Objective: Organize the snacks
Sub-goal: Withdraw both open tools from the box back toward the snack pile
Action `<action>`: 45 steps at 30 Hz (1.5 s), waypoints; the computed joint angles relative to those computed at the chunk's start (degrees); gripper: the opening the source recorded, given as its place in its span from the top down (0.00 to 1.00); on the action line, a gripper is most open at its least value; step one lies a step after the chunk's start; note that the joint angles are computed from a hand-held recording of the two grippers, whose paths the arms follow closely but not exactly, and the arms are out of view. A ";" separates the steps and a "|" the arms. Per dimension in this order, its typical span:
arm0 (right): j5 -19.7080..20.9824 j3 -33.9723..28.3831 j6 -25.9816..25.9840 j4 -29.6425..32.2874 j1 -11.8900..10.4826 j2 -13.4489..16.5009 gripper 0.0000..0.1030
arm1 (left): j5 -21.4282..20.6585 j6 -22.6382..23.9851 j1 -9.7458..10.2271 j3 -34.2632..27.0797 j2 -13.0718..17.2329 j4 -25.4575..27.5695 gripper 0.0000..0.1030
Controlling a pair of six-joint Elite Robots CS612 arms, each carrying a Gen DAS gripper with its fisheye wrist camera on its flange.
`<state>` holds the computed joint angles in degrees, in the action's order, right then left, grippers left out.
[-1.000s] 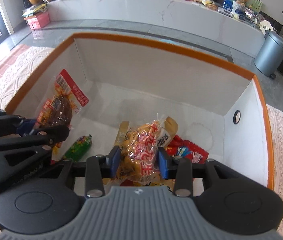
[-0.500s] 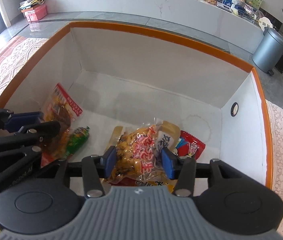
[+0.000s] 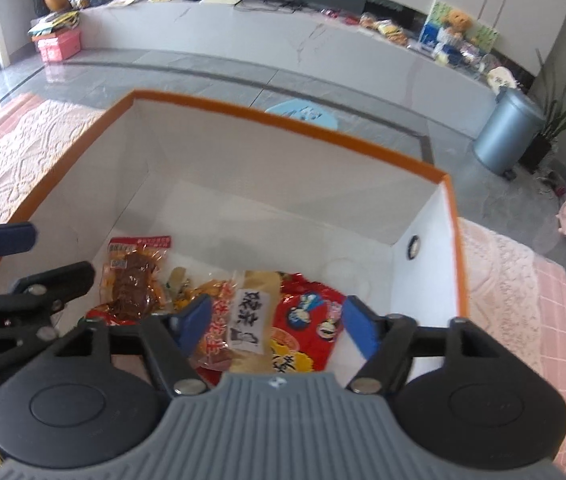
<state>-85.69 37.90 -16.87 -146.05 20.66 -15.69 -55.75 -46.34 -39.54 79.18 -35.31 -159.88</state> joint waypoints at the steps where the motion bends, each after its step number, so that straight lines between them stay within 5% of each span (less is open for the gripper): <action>1: -0.01 1.25 0.08 -1.27 -0.03 -0.63 0.26 | 0.55 -0.24 -0.21 0.39 -0.23 -0.55 0.33; 11: 3.86 16.47 2.71 -17.76 -1.54 -8.17 0.19 | 8.88 -2.71 -3.30 5.50 -3.56 -6.07 0.25; 21: 11.03 34.40 6.92 -34.72 -4.23 -16.37 0.11 | 13.49 2.28 -7.60 10.93 -6.11 -15.16 0.18; 30: 13.15 47.51 8.84 -50.04 -5.31 -20.43 0.06 | 8.28 -4.40 -9.68 15.03 -8.30 -13.48 0.17; 35: 10.23 52.60 12.93 -54.40 -4.99 -21.32 0.04 | 5.74 -7.53 -10.42 17.13 -8.58 -12.76 0.17; 41: 6.15 55.53 12.74 -53.15 -4.32 -21.74 0.04 | 0.64 -13.35 -10.15 19.87 -9.21 -10.93 0.17; 45: 4.58 56.79 11.80 -52.26 -3.89 -22.46 0.04 | -2.52 -13.79 -10.07 22.28 -9.55 -15.03 0.19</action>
<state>-81.11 94.69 -5.07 -198.31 16.77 -38.15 -58.27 -60.13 -49.61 101.46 -44.86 -174.91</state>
